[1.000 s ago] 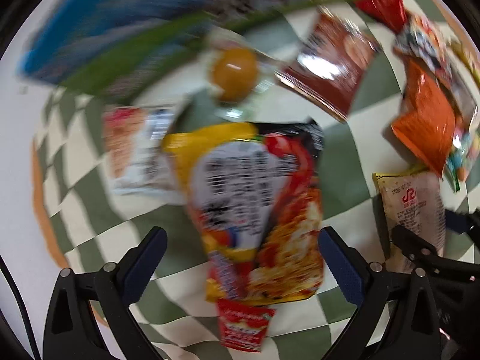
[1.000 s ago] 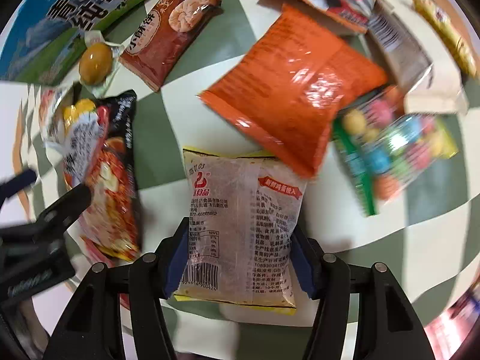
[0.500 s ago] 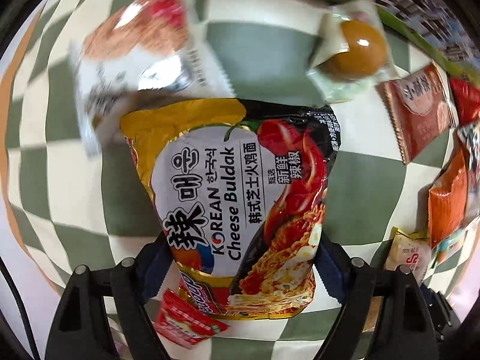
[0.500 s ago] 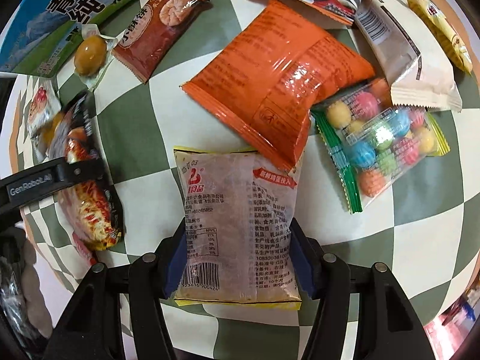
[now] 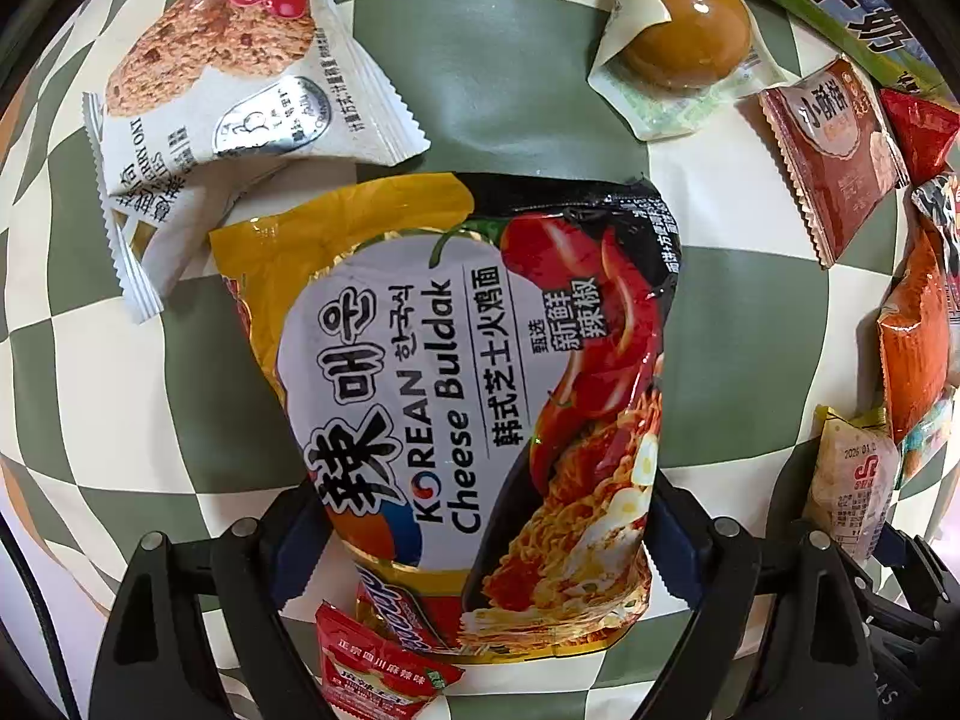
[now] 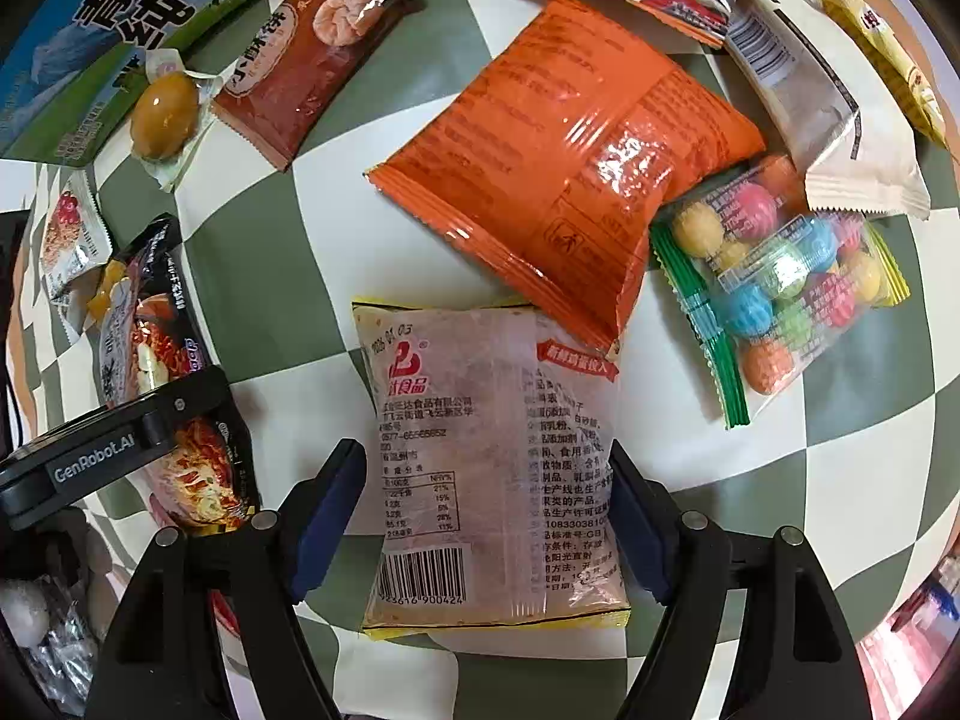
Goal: Organize snacks
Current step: 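Carry both bags into the cardboard box and open both tools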
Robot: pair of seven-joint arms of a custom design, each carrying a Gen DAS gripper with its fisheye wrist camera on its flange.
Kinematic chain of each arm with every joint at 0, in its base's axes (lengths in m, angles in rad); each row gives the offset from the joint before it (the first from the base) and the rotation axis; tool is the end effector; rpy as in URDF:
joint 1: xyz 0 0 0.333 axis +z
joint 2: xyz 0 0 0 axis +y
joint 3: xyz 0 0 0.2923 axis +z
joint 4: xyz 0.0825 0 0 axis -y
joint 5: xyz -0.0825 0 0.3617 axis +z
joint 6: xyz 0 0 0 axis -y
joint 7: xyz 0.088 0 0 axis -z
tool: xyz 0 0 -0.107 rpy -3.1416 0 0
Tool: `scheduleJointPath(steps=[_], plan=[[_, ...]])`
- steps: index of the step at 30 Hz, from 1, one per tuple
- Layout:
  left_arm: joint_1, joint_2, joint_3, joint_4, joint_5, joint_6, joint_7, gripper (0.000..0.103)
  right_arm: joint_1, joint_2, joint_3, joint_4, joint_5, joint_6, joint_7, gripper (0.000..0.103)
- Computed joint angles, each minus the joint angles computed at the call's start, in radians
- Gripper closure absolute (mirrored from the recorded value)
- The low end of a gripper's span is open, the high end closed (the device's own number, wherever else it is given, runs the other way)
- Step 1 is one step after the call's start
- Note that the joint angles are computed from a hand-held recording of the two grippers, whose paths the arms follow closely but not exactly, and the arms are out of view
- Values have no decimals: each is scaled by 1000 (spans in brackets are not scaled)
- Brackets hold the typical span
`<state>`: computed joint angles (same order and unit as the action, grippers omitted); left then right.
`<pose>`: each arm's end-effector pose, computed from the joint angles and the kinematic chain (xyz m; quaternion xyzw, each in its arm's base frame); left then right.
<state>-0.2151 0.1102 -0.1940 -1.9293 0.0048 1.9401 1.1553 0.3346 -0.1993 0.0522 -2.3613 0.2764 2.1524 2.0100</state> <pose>0.5065 -0.2167 0.4106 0.7079 -0.7046 -0.0422 0.0256 0.4191 0.1830 0.3960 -0.6264 0.7717 0.1037 0.0358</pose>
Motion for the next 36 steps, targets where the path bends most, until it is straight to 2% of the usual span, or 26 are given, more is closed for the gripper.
scheduleJointPath(steps=[3,5,10,13,22,27,31,34,36], plan=[[-12,-56,-13,-31,22,-10,-13,16,14,-8,26,4,-22,2,52,25],[-24,-66,-23,-35,58,-14,-24,16,34,-11,53,-8,-62,17,112,36],[-48,-90,-42,-44,86,-13,-50,17,58,-73,41,-69,-64,52,130,48],[-56,-111,-49,-37,74,-33,-60,17,65,-107,15,-96,-40,63,83,53],[-70,-211,-74,-3,36,-66,-109,19,61,-227,-56,-87,39,12,-93,55],[-79,-228,-94,72,49,-94,-145,19,36,-258,-88,-28,40,-19,-204,55],[-81,-244,-102,134,78,-90,-174,19,15,-203,-98,118,50,-61,-255,55],[-78,-201,-101,258,107,-99,-175,19,3,-123,-95,238,81,-47,-289,55],[-83,-131,-102,400,147,-122,-164,19,-10,-77,-95,308,106,-32,-318,55]])
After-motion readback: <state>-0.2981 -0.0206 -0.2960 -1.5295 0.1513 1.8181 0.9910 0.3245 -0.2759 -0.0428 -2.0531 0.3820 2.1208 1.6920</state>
